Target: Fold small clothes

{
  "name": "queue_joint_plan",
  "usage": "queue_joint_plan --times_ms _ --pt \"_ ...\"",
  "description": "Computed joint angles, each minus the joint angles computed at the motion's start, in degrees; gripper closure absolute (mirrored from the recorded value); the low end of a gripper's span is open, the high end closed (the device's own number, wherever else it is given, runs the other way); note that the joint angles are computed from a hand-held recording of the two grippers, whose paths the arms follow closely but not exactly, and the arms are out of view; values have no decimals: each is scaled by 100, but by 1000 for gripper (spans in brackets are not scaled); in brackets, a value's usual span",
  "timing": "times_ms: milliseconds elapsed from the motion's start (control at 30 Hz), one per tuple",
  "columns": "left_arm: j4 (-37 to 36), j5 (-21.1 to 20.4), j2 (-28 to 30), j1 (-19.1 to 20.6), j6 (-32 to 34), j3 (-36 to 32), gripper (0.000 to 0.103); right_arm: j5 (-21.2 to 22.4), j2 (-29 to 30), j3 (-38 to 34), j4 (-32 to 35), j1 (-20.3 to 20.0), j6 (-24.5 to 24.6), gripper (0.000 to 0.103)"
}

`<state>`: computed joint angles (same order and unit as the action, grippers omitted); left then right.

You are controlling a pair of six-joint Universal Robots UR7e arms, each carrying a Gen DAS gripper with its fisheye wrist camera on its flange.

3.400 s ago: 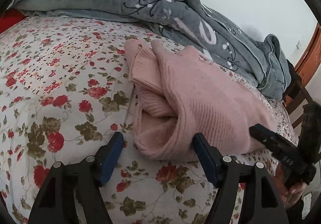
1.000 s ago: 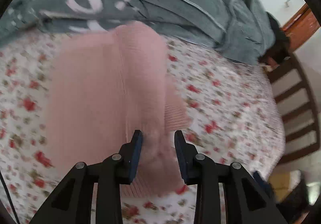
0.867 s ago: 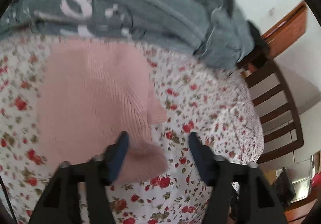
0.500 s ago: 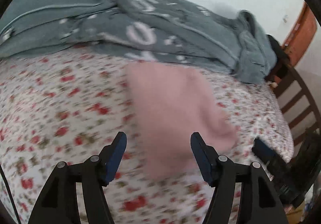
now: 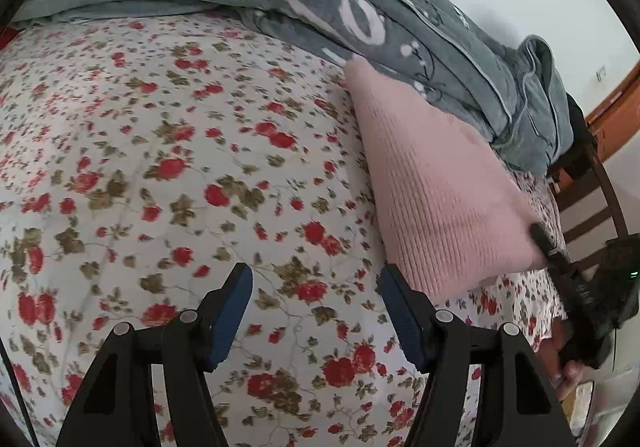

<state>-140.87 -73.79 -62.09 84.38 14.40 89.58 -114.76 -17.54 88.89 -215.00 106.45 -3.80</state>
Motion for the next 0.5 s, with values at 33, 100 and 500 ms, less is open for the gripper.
queue_joint_plan --times_ms 33,100,500 --pt "-20 -35 11 -17 51 17 39 -81 59 -65 186 -54 34 98" --pt "-48 2 69 -95 125 14 39 -282 150 -267 910 -162 255 97" --pt "-248 258 417 -333 439 -351 39 -445 -224 -507 1060 -9 -428 23"
